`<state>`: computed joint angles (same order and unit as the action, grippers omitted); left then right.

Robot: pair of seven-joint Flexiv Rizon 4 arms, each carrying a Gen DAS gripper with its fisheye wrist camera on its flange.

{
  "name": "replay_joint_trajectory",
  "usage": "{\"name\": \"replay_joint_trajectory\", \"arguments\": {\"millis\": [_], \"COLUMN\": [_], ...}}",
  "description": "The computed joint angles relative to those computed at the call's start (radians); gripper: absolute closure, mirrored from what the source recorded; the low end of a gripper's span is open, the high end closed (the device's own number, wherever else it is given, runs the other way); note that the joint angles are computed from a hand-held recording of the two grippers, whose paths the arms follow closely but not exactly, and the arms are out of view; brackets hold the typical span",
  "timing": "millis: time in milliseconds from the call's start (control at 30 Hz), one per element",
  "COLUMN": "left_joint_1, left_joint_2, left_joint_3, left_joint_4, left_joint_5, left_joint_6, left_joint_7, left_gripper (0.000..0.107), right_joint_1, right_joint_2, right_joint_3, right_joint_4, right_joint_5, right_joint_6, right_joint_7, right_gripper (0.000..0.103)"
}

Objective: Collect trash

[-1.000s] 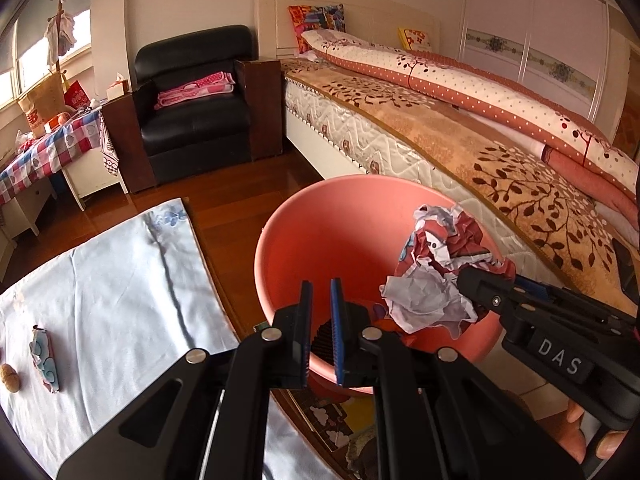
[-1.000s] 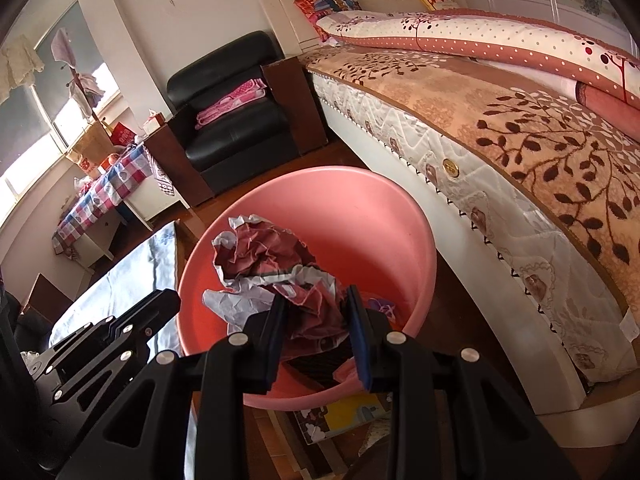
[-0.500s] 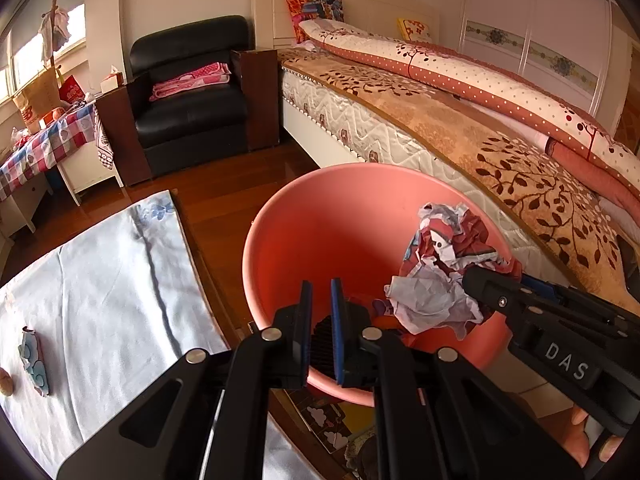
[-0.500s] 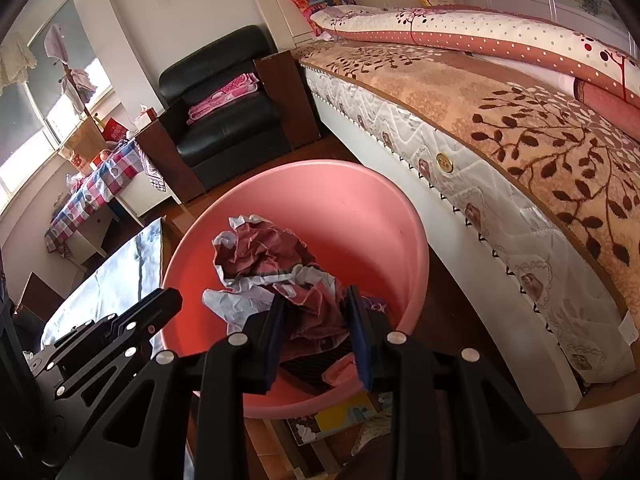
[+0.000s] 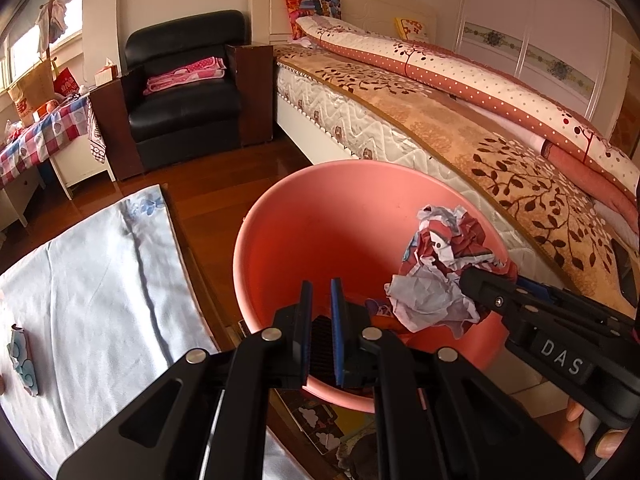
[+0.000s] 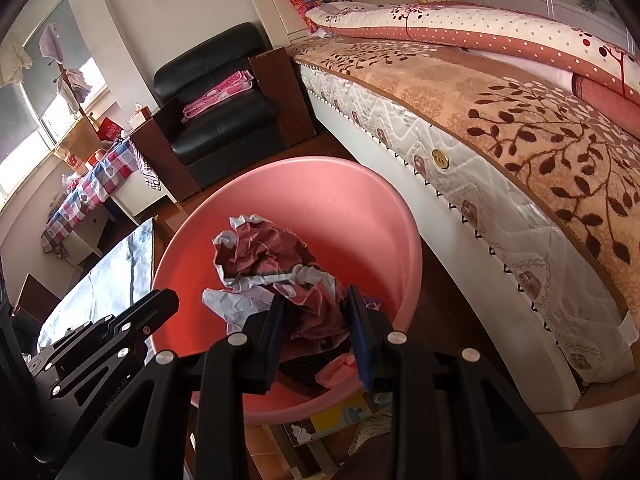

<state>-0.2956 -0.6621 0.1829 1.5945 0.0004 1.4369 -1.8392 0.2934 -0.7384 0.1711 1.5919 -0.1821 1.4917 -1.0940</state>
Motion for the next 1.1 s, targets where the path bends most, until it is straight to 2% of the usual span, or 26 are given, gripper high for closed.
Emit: {"name": "replay_joint_trajectory", "arguments": {"millis": [333,400,433,467,567,900,967,1100], "left_joint_1": [0.013,0.015,0.016,0.018,0.023,0.008,0.024,0.046], "left_joint_2": [-0.003,-0.001,0.001,0.003,0.012,0.026,0.032,0.041], "left_joint_3": [-0.020,-0.023,-0.025,-0.028,-0.037,-0.017,-0.034,-0.060], "left_joint_4": [-0.007,-0.005,-0.002,0.005,0.020,0.042,0.053,0.073], "left_joint_5": [-0.008,-0.009,-0.010,-0.012,-0.019,-0.039,-0.048,-0.070], "left_joint_6": [-0.005,-0.005,0.002,0.015,0.044,0.055,0.063,0.090], "left_joint_7": [0.008,0.013,0.013,0.012,0.027,0.034,0.040,0.058], "left_gripper": [0.098,0.083,0.067,0.061,0.061,0.059,0.053,0.053], "right_joint_1": [0.004,0.007,0.008,0.008,0.010,0.017,0.014,0.018], "right_joint_2": [-0.004,-0.004,-0.004,-0.005,-0.004,-0.010,-0.012,-0.014], "right_joint_3": [-0.004,-0.009,-0.009,-0.010,-0.012,-0.020,-0.015,-0.023], "right_joint_4": [-0.006,-0.006,-0.007,-0.008,-0.006,-0.012,-0.016,-0.020], "right_joint_5": [-0.002,-0.003,-0.003,-0.003,-0.005,-0.012,-0.011,-0.013], "right_joint_6": [0.001,0.000,-0.001,-0.001,-0.001,-0.003,-0.006,-0.008], "right_joint_7": [-0.004,-0.001,0.001,0.001,0.002,0.005,0.004,0.008], "right_gripper": [0.073,0.073,0.073,0.073,0.073,0.072,0.072,0.072]}}
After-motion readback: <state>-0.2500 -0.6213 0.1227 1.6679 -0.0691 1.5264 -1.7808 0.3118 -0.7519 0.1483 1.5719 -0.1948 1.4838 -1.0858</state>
